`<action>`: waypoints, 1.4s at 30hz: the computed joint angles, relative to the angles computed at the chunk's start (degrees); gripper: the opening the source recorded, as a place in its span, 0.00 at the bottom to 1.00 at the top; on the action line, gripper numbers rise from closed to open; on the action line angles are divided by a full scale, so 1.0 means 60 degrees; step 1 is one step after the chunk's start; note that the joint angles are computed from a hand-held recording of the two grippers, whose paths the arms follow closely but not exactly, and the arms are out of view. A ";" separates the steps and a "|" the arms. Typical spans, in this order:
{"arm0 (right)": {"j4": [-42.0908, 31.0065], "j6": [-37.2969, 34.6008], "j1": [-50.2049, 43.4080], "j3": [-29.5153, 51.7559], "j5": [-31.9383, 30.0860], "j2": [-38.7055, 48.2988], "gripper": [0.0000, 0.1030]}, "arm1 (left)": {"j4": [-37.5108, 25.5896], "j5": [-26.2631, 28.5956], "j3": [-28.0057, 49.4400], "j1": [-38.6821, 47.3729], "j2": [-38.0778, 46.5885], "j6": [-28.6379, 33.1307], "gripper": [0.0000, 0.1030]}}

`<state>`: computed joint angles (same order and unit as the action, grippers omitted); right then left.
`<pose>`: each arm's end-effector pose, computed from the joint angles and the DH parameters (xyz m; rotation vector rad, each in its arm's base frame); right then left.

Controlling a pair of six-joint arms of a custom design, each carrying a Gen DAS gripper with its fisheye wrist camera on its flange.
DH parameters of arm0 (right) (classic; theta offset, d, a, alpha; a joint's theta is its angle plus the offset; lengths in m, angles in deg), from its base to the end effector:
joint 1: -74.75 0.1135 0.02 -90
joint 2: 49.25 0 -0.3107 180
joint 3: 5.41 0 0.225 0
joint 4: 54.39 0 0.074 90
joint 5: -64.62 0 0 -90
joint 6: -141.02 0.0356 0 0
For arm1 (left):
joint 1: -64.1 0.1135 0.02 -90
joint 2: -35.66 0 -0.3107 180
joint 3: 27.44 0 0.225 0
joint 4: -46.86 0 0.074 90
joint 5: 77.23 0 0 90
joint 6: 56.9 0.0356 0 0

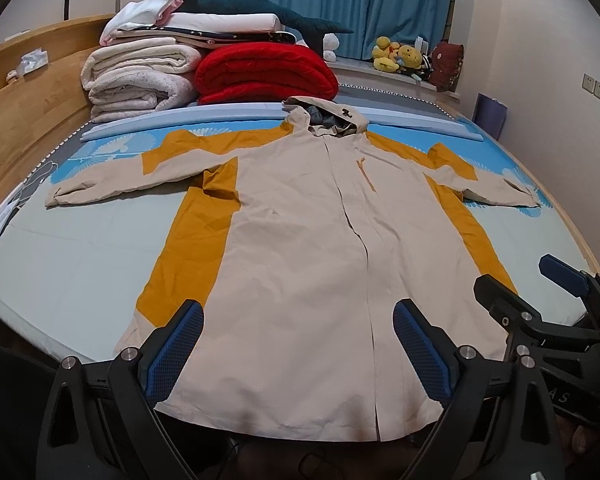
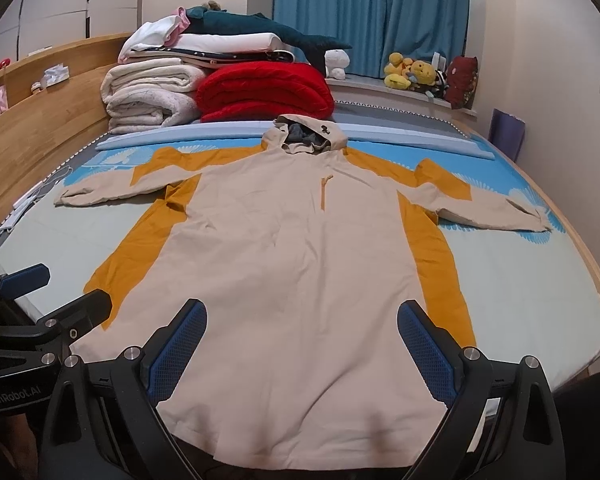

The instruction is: Fold large clothes

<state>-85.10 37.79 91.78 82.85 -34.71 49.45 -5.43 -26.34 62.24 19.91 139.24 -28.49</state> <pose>0.3525 0.1140 0.3080 -0.6784 2.1843 0.2208 0.2683 -0.2295 0.2685 -0.5308 2.3024 0.1088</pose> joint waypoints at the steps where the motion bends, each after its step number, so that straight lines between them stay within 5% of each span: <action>1: -0.0011 -0.0004 -0.0011 0.0020 -0.0014 0.0017 0.93 | 0.0012 -0.0020 -0.0002 -0.0004 -0.0003 -0.0001 0.91; 42: 0.0023 -0.0002 -0.0013 -0.0009 -0.0021 0.0016 0.93 | -0.0134 -0.0001 0.0320 -0.0129 0.0219 -0.0093 0.91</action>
